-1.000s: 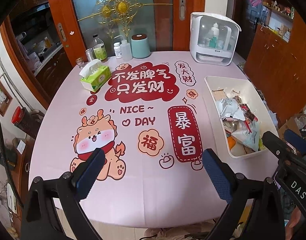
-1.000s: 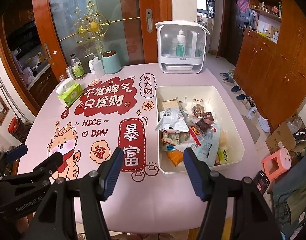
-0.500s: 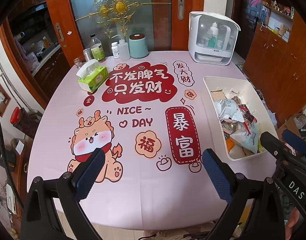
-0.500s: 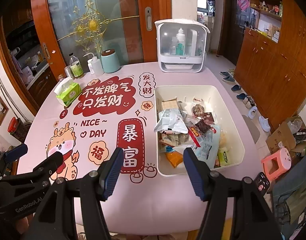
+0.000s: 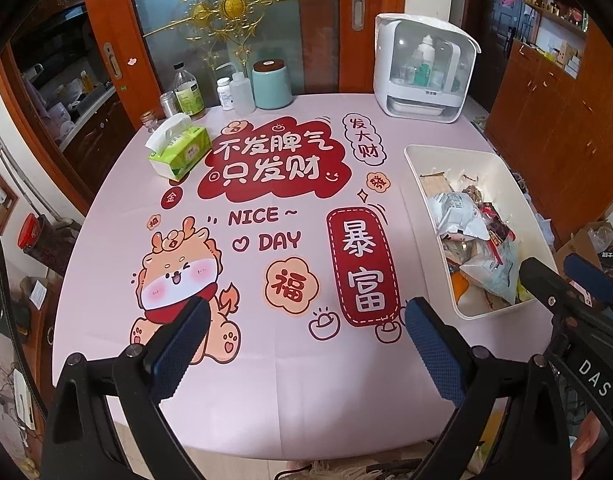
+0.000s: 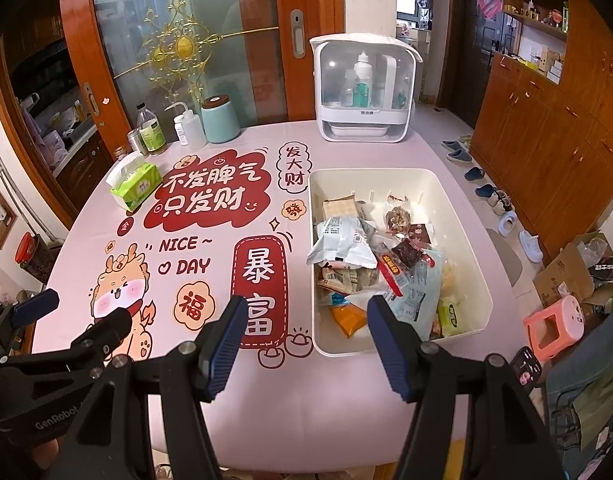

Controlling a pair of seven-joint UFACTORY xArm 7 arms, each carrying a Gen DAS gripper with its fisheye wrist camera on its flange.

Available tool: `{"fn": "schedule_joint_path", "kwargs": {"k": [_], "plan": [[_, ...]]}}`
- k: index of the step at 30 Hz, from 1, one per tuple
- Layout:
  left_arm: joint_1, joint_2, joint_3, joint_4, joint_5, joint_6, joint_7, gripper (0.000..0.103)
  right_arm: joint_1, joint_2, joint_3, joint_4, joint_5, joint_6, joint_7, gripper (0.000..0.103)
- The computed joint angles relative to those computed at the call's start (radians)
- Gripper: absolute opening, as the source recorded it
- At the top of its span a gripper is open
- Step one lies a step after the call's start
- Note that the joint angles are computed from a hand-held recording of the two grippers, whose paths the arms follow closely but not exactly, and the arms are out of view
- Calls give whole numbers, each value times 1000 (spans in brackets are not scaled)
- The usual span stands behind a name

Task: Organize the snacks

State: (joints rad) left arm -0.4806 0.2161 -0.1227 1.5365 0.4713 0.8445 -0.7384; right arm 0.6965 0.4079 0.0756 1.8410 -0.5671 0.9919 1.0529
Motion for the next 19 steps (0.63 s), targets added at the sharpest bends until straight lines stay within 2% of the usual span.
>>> {"fn": "schedule_joint_path", "kwargs": {"k": [19], "plan": [[-13, 33, 8, 44, -8, 20, 13, 97, -22, 15, -5, -2, 30, -26, -21, 63]]}}
